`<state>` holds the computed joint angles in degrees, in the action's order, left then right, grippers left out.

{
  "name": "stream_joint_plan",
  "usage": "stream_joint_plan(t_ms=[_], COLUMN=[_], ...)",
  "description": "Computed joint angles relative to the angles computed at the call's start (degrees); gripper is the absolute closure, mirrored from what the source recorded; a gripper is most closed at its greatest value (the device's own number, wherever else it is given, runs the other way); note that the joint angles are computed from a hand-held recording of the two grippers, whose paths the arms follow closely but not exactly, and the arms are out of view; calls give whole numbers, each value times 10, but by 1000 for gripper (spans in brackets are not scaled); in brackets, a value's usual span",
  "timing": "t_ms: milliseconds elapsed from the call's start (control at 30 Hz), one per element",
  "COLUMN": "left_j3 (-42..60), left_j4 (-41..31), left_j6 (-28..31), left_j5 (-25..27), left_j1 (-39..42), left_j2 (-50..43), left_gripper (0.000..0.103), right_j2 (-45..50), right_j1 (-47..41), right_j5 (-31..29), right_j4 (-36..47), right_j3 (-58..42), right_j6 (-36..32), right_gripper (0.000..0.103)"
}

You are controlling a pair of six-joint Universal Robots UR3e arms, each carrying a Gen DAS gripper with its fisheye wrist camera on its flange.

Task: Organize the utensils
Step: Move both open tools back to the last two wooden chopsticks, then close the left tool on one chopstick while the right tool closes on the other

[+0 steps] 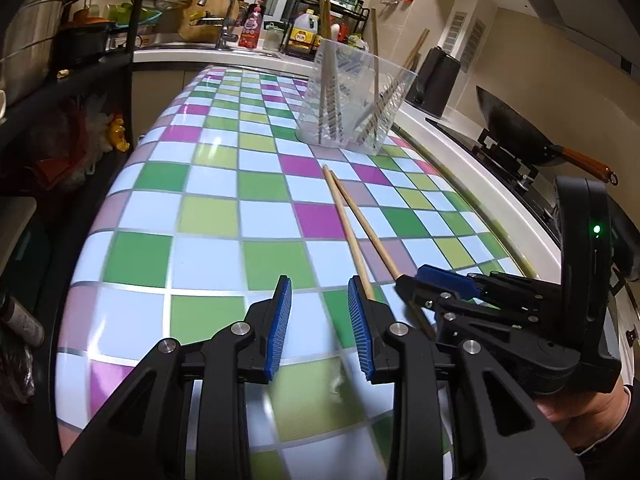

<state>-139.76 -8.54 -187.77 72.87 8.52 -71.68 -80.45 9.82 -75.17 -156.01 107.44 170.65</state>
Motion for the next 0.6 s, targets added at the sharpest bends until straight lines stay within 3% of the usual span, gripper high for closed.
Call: stream_joint_plan(t_ms=[167,400,433,500,600], left_j3=[46,129,134,141,130], left_j4=[14,-12,-16,-23,-26], left_j6=[-16,-35,-33,-31,-39], left_j5=[41,165,179,211,201], left_j1=[-73,-178,-186,-198,-178], left_j2=[-75,-163,-166,-171,-157], left_gripper=[73,73,76,97,97], right_j2=[-38,-64,-66,-68,-58], right_j1=[-46,-92,-95,-96,-90], right_j5=[7,15,18,17,3], right_j4=[-4,-27,-29,-39,-55], right_j3=[45,89,92,100,96], right_j6=[1,-10,-13,-16,-7], right_gripper=[85,88,88,91,96])
